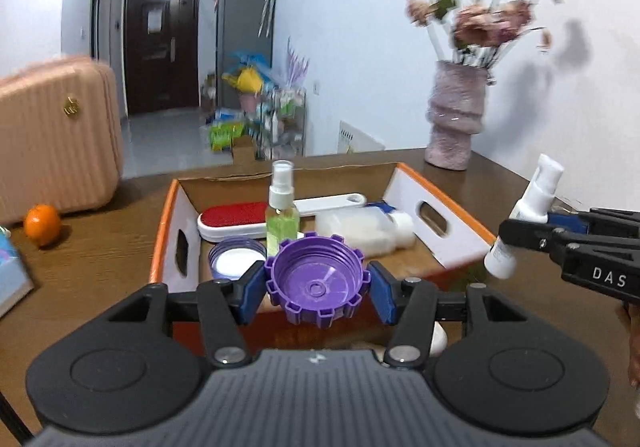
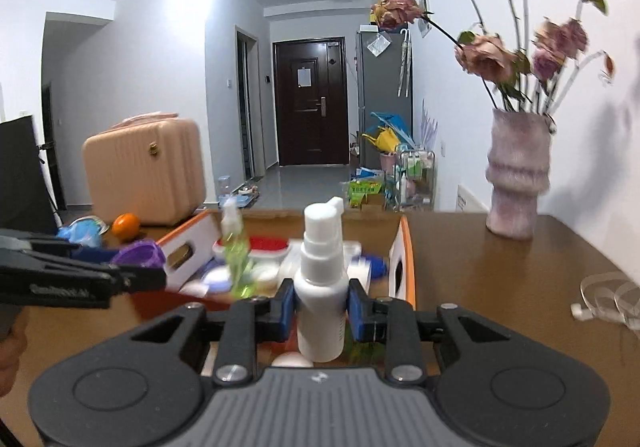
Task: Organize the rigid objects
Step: 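Carry the purple cap and white spray bottle into the box and open both grippers, then withdraw both tools from the box back to the table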
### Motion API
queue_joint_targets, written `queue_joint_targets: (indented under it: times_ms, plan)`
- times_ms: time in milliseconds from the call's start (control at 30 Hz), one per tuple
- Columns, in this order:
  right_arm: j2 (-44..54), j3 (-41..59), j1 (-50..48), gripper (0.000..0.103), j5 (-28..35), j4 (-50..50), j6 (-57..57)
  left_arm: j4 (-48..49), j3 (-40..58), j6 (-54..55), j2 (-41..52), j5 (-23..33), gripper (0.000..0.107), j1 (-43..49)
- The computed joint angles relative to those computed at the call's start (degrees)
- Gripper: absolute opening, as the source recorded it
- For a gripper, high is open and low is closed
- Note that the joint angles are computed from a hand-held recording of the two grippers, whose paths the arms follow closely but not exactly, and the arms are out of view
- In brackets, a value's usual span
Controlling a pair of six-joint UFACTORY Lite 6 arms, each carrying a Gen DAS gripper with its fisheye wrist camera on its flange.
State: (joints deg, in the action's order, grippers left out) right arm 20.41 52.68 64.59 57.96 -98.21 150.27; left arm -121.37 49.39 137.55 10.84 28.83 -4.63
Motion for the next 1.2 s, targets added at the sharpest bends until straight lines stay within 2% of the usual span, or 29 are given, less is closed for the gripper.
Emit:
queue_joint_targets:
  times_ms: [100, 167, 233, 333, 400, 567, 733, 900, 1067, 1200]
  plan:
    - [4.4, 6.0, -10.5, 0.027, -7.0, -6.3, -1.6, 5.3, 14.5, -8.1, 12.5, -6.2, 0.055, -2.7]
    - [9.5, 11.6, -15.7, 0.027, -11.2, -7.8, -3.8, 7.2, 22.1, -10.1, 19.4, -9.3, 0.055, -4.3]
    - [14.2, 16.6, -19.0, 0.027, -14.0, -7.9, -5.8, 13.6, 27.6, -16.3, 24.5, -10.9, 0.055, -5.0]
    - [20.3, 22.5, -21.6, 0.027, -16.6, -7.0, -8.3, 17.3, 31.8, -19.0, 29.2, -12.2, 0.056, -5.7]
    - [23.2, 25.3, -22.4, 0.027, -17.1, -5.6, -9.9, 18.2, 33.3, -19.1, 31.0, -12.1, 0.06, -5.6]
    - [26.2, 28.6, -22.8, 0.027, -17.5, -2.8, -13.9, 21.6, 35.2, -22.6, 32.2, -11.7, 0.064, -4.7]
    - [25.7, 27.6, -23.2, 0.027, -17.4, -3.7, -12.7, 15.8, 29.9, -17.3, 26.7, -9.6, 0.068, -2.7]
    - [19.5, 22.3, -22.0, 0.027, -16.0, -4.1, -10.9, 7.4, 18.4, -6.9, 15.4, -7.2, 0.074, -0.3]
    - [7.4, 12.4, -15.6, 0.029, -9.9, -0.4, -11.1, 7.3, 4.8, -5.7, 0.6, -3.4, 0.077, 3.4]
    - [-2.8, 3.0, -5.6, 0.04, -2.0, 4.8, -10.1, 8.8, -10.7, -5.0, -15.7, 2.0, 0.082, 9.0]
